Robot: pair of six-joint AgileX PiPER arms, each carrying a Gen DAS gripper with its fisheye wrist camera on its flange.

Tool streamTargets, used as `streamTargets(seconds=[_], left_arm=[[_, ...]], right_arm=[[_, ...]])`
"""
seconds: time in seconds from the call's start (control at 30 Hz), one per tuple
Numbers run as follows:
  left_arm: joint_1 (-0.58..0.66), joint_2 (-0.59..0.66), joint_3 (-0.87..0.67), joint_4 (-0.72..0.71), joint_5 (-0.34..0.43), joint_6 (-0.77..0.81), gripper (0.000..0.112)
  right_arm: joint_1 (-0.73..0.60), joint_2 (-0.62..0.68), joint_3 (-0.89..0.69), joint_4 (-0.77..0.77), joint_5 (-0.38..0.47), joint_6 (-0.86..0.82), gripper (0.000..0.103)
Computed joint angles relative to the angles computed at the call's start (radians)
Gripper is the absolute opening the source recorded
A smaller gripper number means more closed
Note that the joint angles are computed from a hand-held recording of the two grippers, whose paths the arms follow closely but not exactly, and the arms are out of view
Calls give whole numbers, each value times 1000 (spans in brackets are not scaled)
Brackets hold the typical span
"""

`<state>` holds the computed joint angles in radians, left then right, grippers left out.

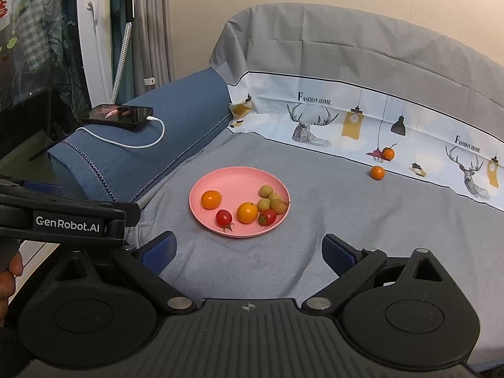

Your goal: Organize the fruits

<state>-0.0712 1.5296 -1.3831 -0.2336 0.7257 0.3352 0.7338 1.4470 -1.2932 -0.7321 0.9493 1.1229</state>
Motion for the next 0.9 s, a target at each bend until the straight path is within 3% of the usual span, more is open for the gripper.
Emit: streamTargets(seconds=[0.9], left_arm=[[-24, 26, -21, 60, 19, -31, 103]], right_arm=[[-50, -9, 34, 47, -56, -18, 98]])
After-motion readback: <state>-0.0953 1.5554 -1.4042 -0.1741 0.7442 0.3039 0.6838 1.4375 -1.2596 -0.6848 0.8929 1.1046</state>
